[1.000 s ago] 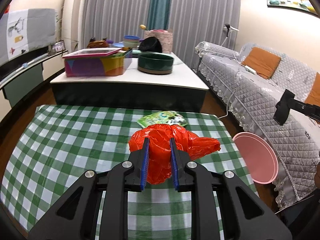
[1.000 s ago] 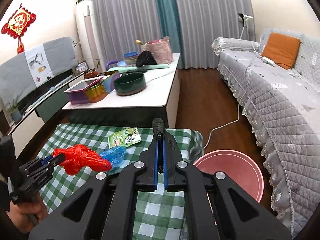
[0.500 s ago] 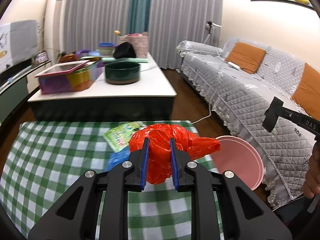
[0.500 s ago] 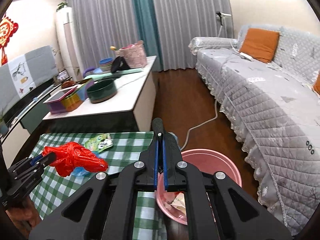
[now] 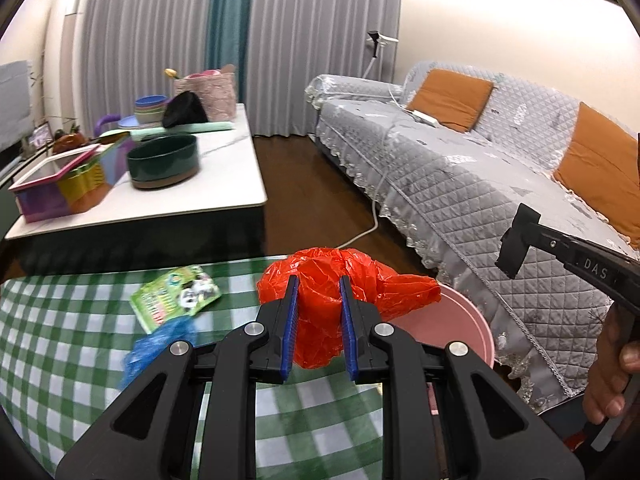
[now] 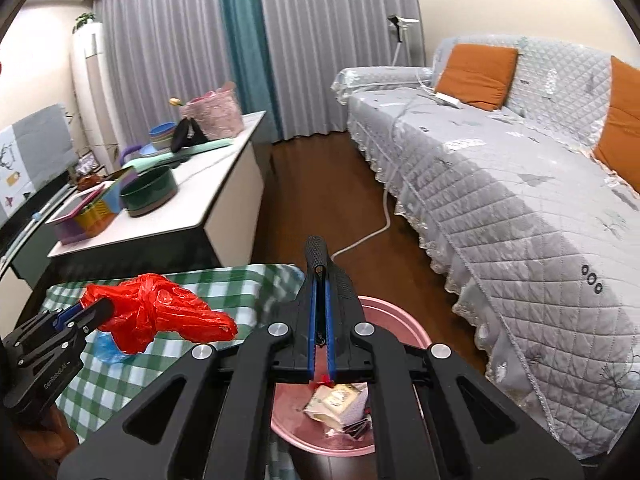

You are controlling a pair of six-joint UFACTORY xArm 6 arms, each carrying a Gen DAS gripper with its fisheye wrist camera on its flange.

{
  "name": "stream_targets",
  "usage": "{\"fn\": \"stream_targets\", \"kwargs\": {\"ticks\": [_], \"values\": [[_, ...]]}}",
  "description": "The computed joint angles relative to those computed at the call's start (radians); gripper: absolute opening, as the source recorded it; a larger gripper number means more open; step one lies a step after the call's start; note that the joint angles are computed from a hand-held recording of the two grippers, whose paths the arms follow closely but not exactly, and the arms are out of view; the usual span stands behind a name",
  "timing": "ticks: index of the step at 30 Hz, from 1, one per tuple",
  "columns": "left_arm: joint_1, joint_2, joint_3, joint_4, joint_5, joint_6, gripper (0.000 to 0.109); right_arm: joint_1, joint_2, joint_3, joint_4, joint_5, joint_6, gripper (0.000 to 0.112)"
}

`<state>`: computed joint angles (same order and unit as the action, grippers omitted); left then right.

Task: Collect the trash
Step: 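Carry the red bag with the left gripper over the bucket while the right gripper moves there too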

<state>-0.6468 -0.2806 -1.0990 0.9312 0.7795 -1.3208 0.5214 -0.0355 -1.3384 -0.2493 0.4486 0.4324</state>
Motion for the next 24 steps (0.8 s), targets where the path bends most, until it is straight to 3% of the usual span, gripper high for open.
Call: {"fn": "stream_targets", "kwargs": {"ticks": [12, 24], "values": [[0.032, 0.178, -0.13, -0.067, -0.095, 0.073, 0.019, -0.031, 0.034, -0.028, -0.049, 0.05, 0.037, 0.004], [0.041, 0.286, -0.216, -0.116, -0.133, 0.136, 0.019, -0.032, 0.072, -0.059, -0.043, 0.077, 0.039, 0.004]]}}
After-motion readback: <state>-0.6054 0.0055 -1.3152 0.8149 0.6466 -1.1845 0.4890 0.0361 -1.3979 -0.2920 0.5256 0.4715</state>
